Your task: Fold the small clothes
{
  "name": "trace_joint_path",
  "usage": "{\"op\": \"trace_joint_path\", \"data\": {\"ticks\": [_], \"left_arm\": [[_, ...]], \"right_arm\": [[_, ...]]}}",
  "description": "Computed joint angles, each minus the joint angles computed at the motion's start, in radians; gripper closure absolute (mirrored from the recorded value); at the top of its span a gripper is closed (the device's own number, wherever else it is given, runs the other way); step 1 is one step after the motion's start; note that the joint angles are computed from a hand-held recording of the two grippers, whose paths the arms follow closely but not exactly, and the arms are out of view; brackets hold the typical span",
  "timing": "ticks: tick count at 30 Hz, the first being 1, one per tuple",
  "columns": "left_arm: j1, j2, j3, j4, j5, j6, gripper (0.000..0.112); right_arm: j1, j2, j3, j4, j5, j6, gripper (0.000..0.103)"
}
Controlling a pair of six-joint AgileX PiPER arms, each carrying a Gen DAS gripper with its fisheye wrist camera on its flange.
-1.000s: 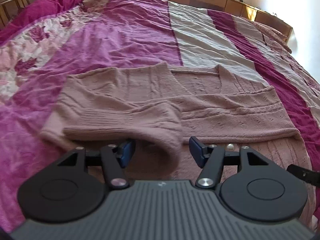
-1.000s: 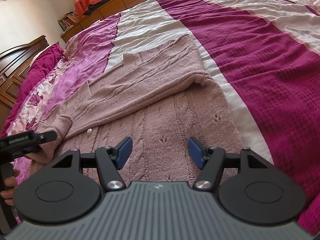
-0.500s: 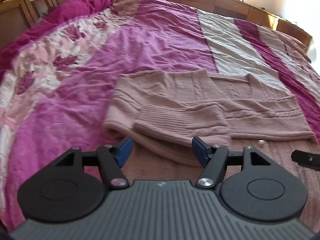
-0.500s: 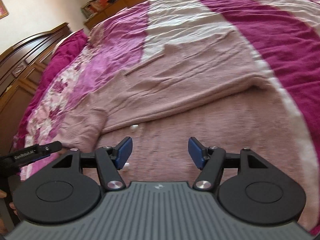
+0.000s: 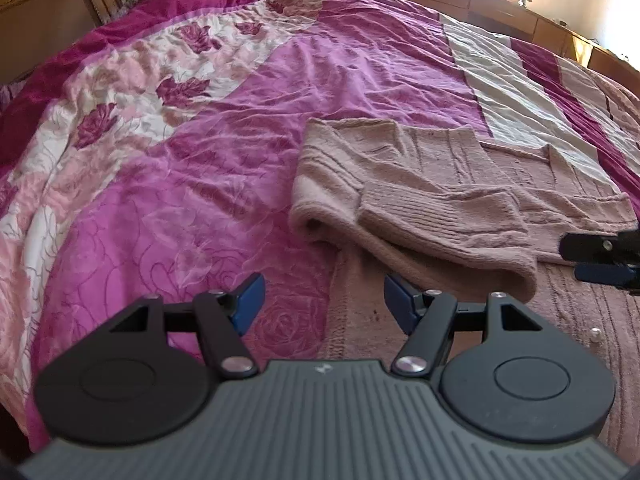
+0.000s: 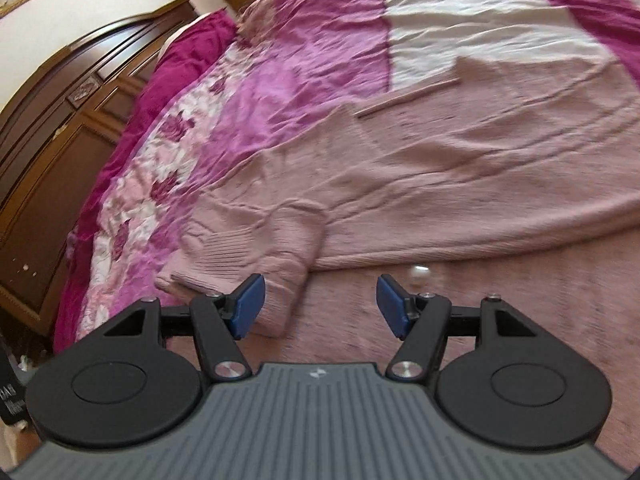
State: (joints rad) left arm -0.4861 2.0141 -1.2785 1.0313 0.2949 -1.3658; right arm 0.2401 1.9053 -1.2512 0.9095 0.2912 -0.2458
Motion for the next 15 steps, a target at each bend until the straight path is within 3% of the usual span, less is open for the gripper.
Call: {"op": "trace_joint_path", "data": {"ticks": [9, 15], "left_arm": [[0.014, 0.043, -0.025, 0.001, -0.018, -0.025, 0.045], [0.018, 0.053, -0.033, -0.007, -0.025, -0.022, 0.045]], "right_arm": [[0.016, 0.198, -0.307, -0.256, 0.152, 0.286, 0.034], [0.028, 0.286, -0.446, -0.369, 0.224, 0.388, 0.038]]}}
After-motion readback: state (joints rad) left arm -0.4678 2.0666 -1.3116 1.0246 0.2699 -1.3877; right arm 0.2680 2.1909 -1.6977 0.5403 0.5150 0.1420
